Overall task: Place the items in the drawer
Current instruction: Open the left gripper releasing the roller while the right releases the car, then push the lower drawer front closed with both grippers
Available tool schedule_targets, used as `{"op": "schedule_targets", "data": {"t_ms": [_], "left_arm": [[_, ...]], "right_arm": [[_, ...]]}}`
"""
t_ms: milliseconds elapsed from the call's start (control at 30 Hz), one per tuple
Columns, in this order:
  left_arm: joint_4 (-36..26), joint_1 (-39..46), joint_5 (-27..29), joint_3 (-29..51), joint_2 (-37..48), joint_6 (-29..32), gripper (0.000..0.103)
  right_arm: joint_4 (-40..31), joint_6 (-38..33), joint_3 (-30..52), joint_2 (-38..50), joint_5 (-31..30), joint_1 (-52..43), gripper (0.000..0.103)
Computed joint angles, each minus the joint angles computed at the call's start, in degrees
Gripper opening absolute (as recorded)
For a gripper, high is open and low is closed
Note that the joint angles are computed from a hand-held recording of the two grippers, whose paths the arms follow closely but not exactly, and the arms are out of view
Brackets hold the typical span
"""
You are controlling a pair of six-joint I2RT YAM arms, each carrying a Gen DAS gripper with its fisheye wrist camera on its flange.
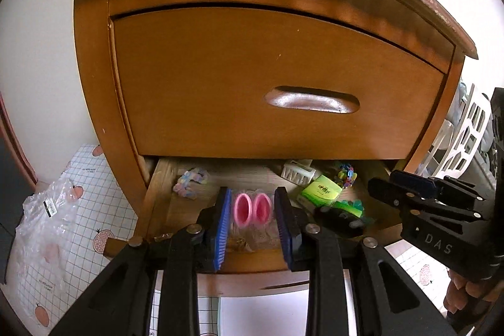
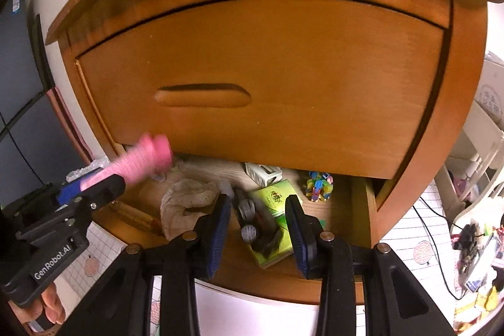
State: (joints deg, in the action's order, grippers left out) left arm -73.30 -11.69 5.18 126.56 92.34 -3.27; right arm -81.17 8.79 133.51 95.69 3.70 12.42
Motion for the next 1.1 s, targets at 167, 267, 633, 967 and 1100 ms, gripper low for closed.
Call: {"op": "schedule_targets", "data": {"t_ms": [167, 267, 633, 967, 1100], "left_arm": [[1.2, 0.3, 0.1, -1.8, -1.0, -0.5, 0.053], [1.9, 0.8, 0.1, -3.3, -1.9, -0.9, 0.061], [4.8, 1.1, -2.7, -11.1, -7.7, -3.7, 0.089], [11.3, 1.5, -3.6, -21.9, -16.3, -5.7, 0.103], [13.3, 1.0, -4.6, -25.9, -19.3, -6.1, 0.103]], "right_arm": [[0.0, -0.1, -0.9, -0.2, -0.4, -0.2, 0.051], [1.3, 0.1, -3.6, -1.9, -0.6, -0.2, 0.060], [4.8, 1.3, -12.4, -8.1, -1.3, -1.0, 0.085], [8.1, 0.8, -21.6, -16.2, -1.2, -2.3, 0.103], [10.1, 0.5, -25.3, -20.0, 0.4, -2.2, 0.103]]}}
